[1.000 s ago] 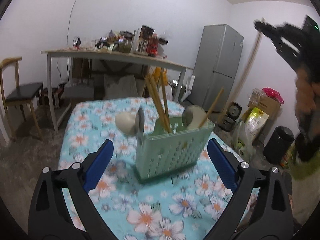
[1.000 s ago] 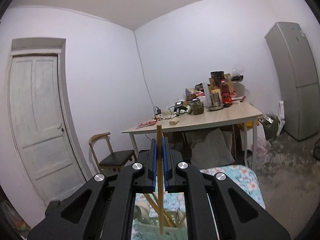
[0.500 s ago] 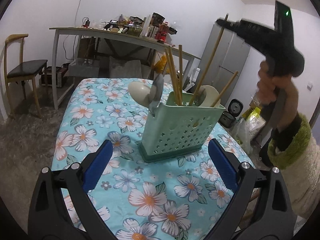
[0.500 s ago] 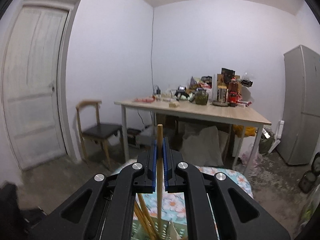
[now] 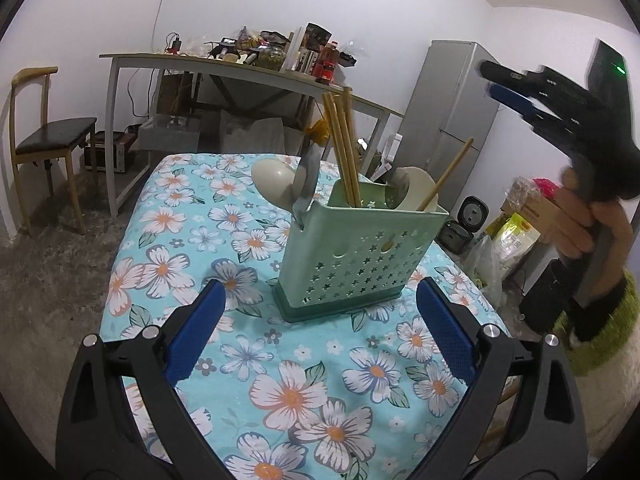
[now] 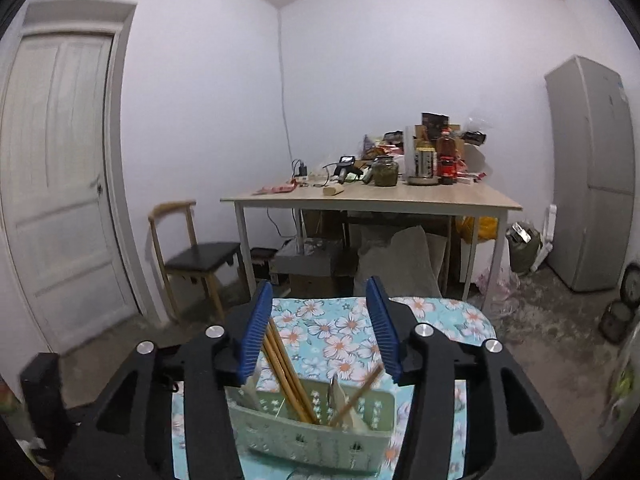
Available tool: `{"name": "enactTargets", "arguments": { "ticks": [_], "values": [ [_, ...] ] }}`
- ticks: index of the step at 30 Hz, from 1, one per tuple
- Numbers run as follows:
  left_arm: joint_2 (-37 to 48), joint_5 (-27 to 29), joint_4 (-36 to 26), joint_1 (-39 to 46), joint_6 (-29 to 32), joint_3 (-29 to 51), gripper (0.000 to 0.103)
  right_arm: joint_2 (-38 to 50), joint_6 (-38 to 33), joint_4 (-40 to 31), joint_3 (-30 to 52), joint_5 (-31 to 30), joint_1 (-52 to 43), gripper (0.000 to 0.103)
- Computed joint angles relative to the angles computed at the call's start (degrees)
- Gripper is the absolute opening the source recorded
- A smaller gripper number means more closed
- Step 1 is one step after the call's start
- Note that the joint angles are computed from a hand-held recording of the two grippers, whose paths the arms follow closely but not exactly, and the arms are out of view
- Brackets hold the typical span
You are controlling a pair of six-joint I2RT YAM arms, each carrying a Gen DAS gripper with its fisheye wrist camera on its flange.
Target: Organize utensils
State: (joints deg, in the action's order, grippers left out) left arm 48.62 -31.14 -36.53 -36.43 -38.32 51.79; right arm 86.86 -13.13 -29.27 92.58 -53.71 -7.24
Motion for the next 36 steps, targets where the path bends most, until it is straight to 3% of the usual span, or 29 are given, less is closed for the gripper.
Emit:
{"name": "enactTargets", "arguments": {
  "ticks": [4, 8, 12, 15, 20, 25, 36],
  "values": [
    [1.53, -3.81, -2.35, -3.17, -2.13, 2.15, 0.095, -2.83, -0.05, -3.72, -3.46, -3.66, -5.62, 0.063],
    [3.16, -9.12, -4.96, -7.32, -4.37, 4.4, 0.095, -4.34, -4.79, -11.52, -7.81, -4.96, -9.95, 0.072],
    [4.69, -12.36, -8.08, -10.24, -7.31, 6.63, 0.095, -5.21, -12.18, -19.31, -12.77, -1.54, -11.91, 0.073],
    [7.61, -16.21, -13.58, -13.13, -13.07, 9.71, 0.095, -6.18, -18.09, -22.91, -16.5, 1.8, -12.35, 0.074],
    [13.49, -20.32, -25.16, -16.23, -23.99, 15.76, 0.095, -7.56, -25.03, -25.76, -19.56, 4.64, -13.11, 0.08],
    [23.57, -25.04, -43.59, -19.05, -38.24, 24.76, 0.095, -9.0, -27.29, -26.55, -21.12, 5.4, -13.88, 0.086],
    [26.3, -24.34, -51.96, -21.43, -47.93, 28.41, 0.095, -11.79, -27.2, -25.01, -22.01, 7.81, -14.2, 0.096]
  ]
}}
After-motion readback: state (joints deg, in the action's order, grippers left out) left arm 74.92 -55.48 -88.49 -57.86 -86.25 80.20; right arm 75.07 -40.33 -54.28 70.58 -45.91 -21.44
